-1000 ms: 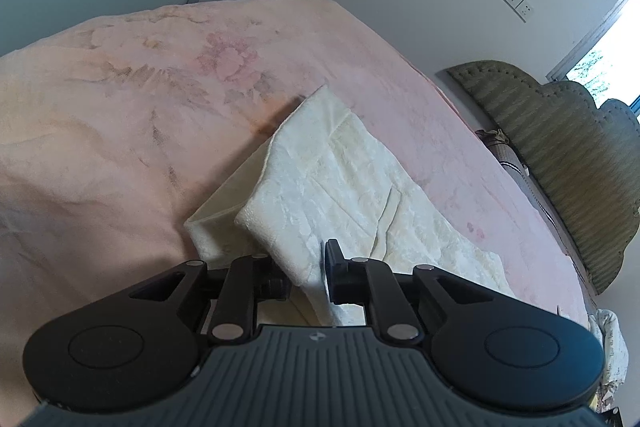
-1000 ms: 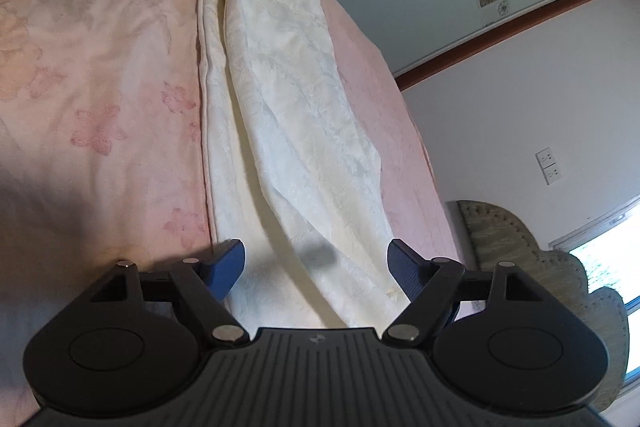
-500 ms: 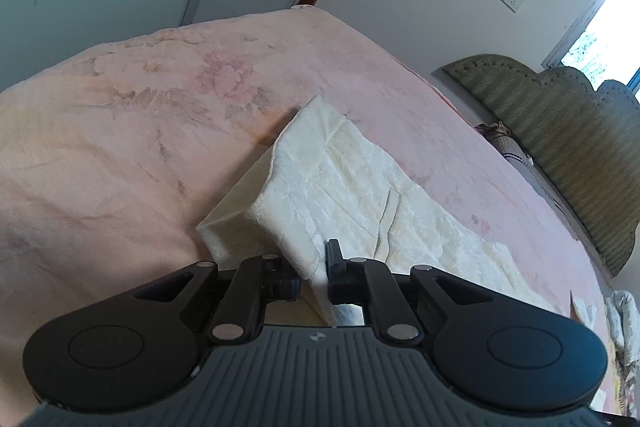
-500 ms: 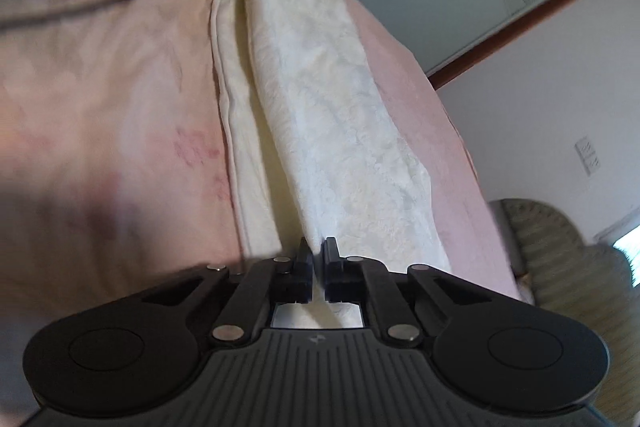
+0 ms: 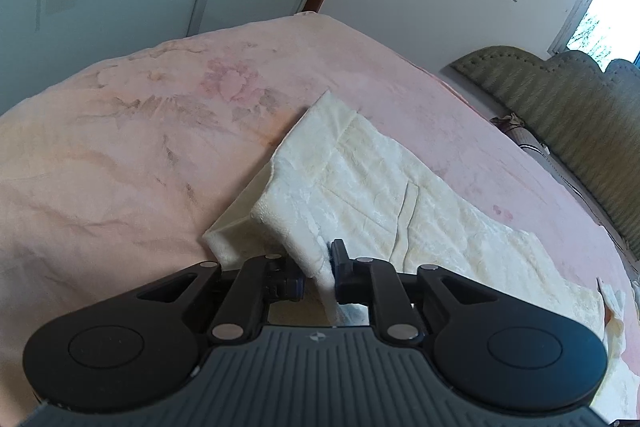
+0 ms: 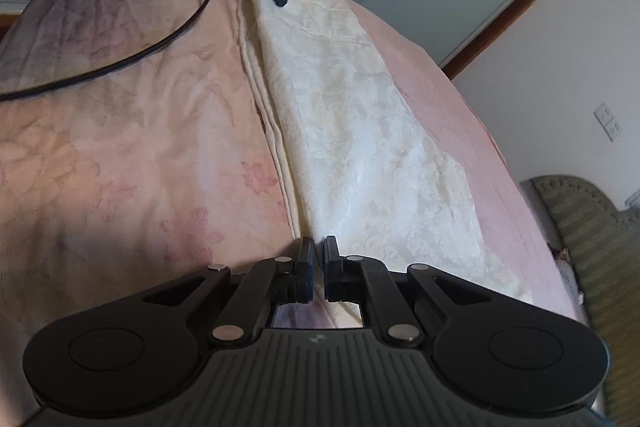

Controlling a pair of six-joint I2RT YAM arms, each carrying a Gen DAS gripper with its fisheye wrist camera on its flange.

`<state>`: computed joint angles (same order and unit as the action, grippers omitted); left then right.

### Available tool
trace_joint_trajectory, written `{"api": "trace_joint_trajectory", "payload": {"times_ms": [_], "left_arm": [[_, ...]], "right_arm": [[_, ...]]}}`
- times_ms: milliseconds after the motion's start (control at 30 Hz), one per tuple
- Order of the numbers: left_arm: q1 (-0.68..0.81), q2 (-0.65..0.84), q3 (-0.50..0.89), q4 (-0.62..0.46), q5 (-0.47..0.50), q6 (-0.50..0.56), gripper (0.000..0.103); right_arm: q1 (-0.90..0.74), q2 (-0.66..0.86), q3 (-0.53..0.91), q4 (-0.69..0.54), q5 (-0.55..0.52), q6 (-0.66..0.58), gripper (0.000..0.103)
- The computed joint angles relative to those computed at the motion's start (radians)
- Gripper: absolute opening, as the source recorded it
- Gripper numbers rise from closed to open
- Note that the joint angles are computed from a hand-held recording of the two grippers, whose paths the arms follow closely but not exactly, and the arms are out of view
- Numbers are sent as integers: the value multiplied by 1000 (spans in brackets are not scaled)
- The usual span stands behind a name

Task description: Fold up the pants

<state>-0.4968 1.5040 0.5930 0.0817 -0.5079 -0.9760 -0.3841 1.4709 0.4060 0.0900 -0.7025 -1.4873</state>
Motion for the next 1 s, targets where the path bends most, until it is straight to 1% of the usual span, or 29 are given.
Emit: {"api": "trace_joint_trajectory", "payload": {"times_ms": [33, 100, 133, 167, 200, 233, 267, 300, 333, 367, 400, 433, 467, 500, 533, 567, 600, 633, 667, 700, 767, 800, 833, 867, 900, 933, 967, 1000], "left_arm": [[1, -11, 1, -15, 3, -8, 24], [5, -46, 4, -60, 18, -35, 31], [-3, -62, 14, -99, 4, -50, 31], [-19, -73, 33, -152, -25, -69, 33], [-44, -75, 65, -224, -74, -97, 42], [-77, -69, 105, -310, -143, -131, 48], [-115, -61, 144, -393, -223, -169, 57], [-151, -52, 176, -458, -296, -208, 62], [-189, -42, 209, -518, -369, -248, 63], [-218, -33, 237, -553, -424, -267, 65], [-240, -22, 263, -566, -459, -267, 67], [-257, -14, 281, -538, -467, -237, 69], [-266, -7, 287, -475, -450, -180, 73], [-272, 11, 292, -381, -414, -94, 76], [-276, 42, 302, -291, -370, -6, 77], [-279, 89, 330, -232, -318, 62, 77], [-281, 145, 373, -197, -256, 110, 77], [-283, 193, 408, -159, -193, 148, 77], [-285, 242, 439, -109, -124, 186, 77], [-288, 291, 475, -75, -66, 213, 77], [-295, 396, 569, -47, 21, 260, 77], [-301, 452, 625, -43, 55, 287, 77], [-308, 504, 675, -31, 78, 315, 77], [-314, 548, 717, -18, 92, 343, 77], [-318, 595, 757, -2, 106, 375, 77], [-324, 638, 799, 2, 111, 404, 77], [-330, 676, 838, -7, 109, 423, 77], [-334, 706, 868, -19, 109, 435, 77]], "right_arm": [[-9, 5, 13, -23, -10, 7, 4], [-19, 11, 33, -57, -23, 24, 4], [-25, 19, 45, -77, -28, 36, 5], [-31, 35, 74, -118, -35, 58, 5], [-38, 55, 104, -154, -49, 87, 6], [-47, 68, 119, -172, -62, 101, 6], [-58, 72, 123, -180, -75, 106, 6], [-69, 67, 123, -191, -85, 93, 9], [-87, 67, 153, -262, -100, 52, 12], [-108, 76, 187, -337, -126, 22, 18], [-139, 98, 238, -428, -173, 11, 20], [-164, 122, 280, -491, -213, 24, 20], [-189, 152, 323, -539, -257, 58, 20], [-205, 177, 349, -547, -285, 106, 22], [-211, 191, 359, -509, -289, 185, 24], [-207, 195, 351, -434, -256, 282, 32], [-196, 205, 351, -398, -203, 337, 39], [-187, 239, 380, -431, -143, 337, 39], [-192, 260, 398, -469, -122, 309, 39], [-219, 268, 408, -513, -133, 258, 38], [-284, 271, 444, -598, -173, 206, 38], [-320, 266, 451, -581, -194, 242, 39], [-369, 271, 460, -529, -209, 310, 40], [-404, 284, 478, -481, -211, 383, 44], [-439, 304, 498, -418, -207, 473, 53], [-468, 325, 513, -364, -197, 542, 59], [-492, 359, 541, -326, -170, 596, 66], [-509, 393, 569, -309, -120, 624, 66]]}}
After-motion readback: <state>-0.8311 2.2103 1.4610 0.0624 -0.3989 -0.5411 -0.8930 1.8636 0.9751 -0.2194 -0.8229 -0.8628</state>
